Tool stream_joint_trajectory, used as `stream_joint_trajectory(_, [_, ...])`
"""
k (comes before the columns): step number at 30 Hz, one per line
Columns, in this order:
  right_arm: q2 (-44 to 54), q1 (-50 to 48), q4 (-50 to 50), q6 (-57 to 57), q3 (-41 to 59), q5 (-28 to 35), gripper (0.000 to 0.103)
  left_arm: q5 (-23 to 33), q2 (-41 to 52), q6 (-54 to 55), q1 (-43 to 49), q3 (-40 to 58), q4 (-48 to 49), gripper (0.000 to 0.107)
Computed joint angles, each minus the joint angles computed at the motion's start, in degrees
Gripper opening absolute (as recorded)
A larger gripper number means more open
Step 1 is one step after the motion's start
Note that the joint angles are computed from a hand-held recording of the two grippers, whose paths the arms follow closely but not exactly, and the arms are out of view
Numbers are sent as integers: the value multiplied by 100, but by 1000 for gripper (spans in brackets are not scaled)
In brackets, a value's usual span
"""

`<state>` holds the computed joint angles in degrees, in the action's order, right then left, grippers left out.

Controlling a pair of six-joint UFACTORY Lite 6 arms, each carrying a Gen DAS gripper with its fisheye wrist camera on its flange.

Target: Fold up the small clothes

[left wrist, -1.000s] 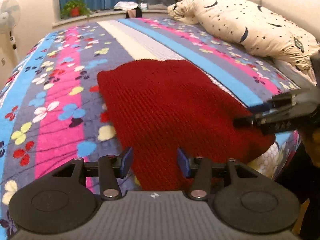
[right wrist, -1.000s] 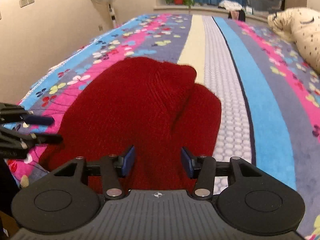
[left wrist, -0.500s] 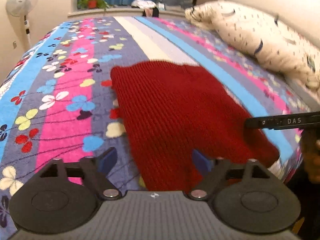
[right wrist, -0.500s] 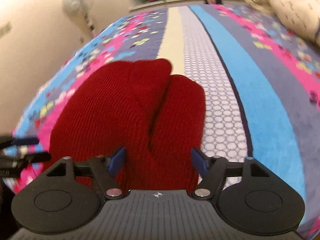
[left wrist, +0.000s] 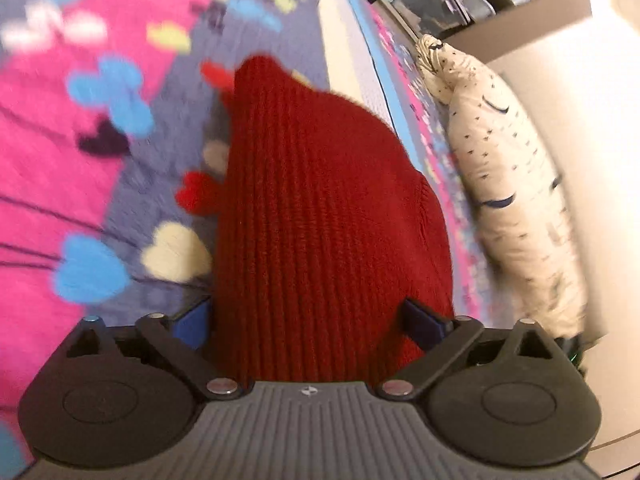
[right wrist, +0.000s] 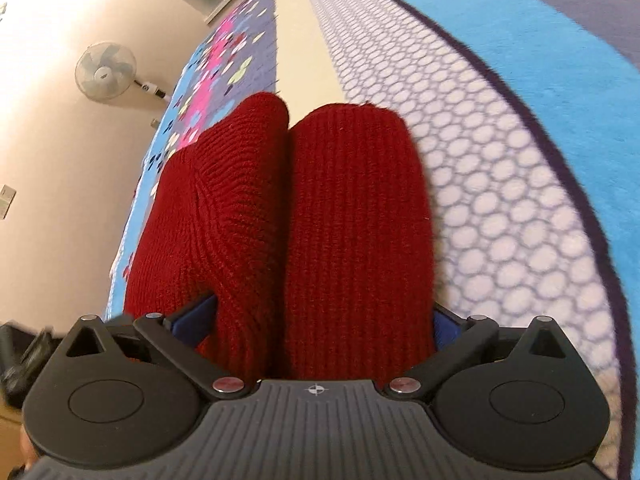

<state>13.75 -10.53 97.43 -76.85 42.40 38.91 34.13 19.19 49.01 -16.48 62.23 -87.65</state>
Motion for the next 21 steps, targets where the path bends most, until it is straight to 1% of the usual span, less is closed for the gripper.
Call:
stream_joint_trajectory(2, [-3,41,-31,-38,29,-2,101,115,310,488,-17,124,-515,100])
stream_joint_trajectory(4, [-64,112,209,-307,-28,-22,91,-52,421,846,-142,196,-902,101])
stream_joint_trajectory(5, [-146,116,360,-420,-100,16,81,-123,461,890,-180,258,-973,101])
stream_joint_trajectory(6, [-261,118,499,-533,-180,-7,74,-237,463,768,-231,333,-868,99])
stream_joint_trajectory(7, [-371,146,622,-640,-240,-57,71,-362,439,662,-280,401,-710,97])
stream_joint_trajectory(9, [-575,234,941,-911,-406,-169,64,-644,292,660,-385,486,-409,83])
stream_joint_trajectory(11, [-683,326,1421,-1200,-545,-234,61,-971,105,655,-514,635,69,77])
stream_joint_trajectory(13, [-828,472,2078,-1723,-687,-277,54,-1147,-38,745,-481,819,325,74])
stream_joint_trajectory(14, [-918,616,2530,-2120,-713,-289,48,-1244,-66,799,-465,925,369,73])
stream_joint_trajectory(15, [-951,743,2902,-2499,-688,-218,45,-1296,-104,895,-394,1035,368,72])
stream_joint_trajectory(18, [-761,1247,4007,-3413,-172,-126,45,-1243,-201,1948,23,1249,-426,72])
stream_joint_trajectory(21, [-11,1594,4481,-3730,862,20,46,-1226,-6,2417,401,1666,-584,75])
